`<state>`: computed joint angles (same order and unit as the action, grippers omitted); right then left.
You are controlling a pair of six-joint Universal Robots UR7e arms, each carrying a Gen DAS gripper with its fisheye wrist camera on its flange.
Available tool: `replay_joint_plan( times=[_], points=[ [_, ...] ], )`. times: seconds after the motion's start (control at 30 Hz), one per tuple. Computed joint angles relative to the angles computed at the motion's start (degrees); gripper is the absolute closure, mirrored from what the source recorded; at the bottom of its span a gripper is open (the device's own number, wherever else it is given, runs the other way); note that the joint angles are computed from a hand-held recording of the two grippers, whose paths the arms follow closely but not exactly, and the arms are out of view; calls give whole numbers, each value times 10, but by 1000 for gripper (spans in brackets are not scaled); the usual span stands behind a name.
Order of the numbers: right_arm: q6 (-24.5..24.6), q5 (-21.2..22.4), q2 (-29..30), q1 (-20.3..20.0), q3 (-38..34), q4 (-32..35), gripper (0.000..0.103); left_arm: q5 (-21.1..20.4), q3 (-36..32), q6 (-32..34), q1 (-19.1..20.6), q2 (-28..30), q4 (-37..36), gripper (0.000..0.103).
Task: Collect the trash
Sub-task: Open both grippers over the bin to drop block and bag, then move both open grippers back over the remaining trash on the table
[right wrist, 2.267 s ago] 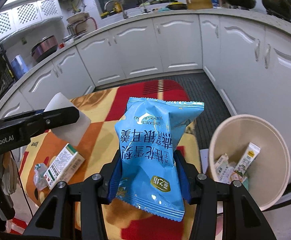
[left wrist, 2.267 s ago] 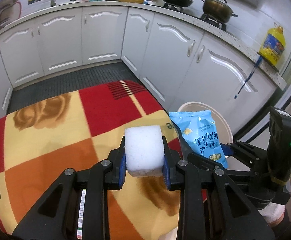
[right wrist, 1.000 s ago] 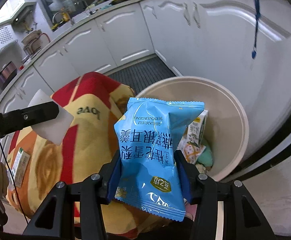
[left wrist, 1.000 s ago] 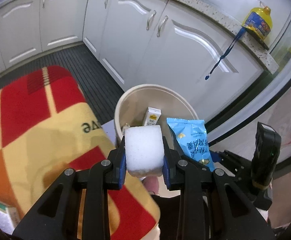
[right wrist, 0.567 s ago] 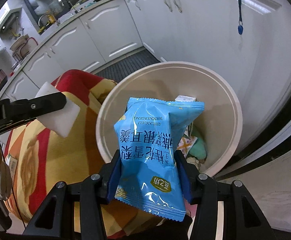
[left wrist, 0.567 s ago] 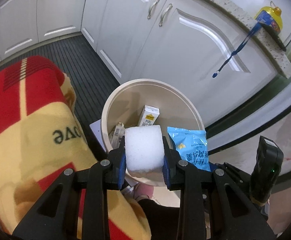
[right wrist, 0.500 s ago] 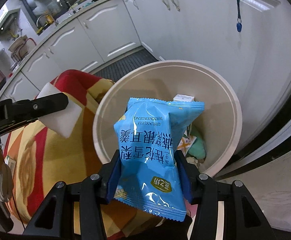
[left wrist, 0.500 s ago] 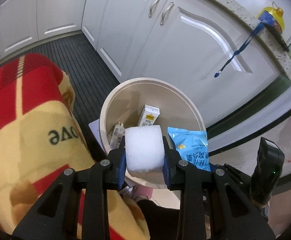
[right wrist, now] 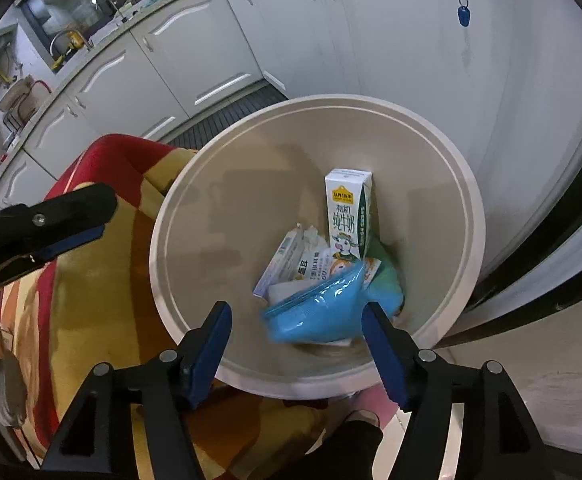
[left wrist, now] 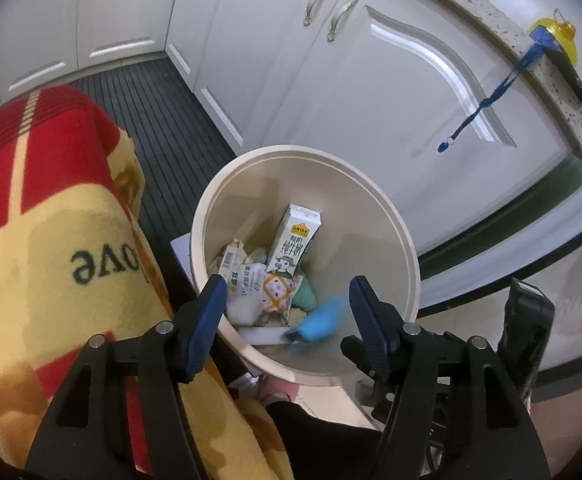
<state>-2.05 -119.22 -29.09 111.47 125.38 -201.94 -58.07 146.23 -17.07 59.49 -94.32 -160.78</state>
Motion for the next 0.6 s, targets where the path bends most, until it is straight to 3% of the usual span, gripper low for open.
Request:
replay_joint_plan(
  times=[0.33,0.6],
  points=[
    [4,3,-5,14,4,0,38,44,19,-37,-41,-57,61,40],
    [10,0,-13,44,13,-3,37,93,37,-71,-84,-144,149,40]
  ],
)
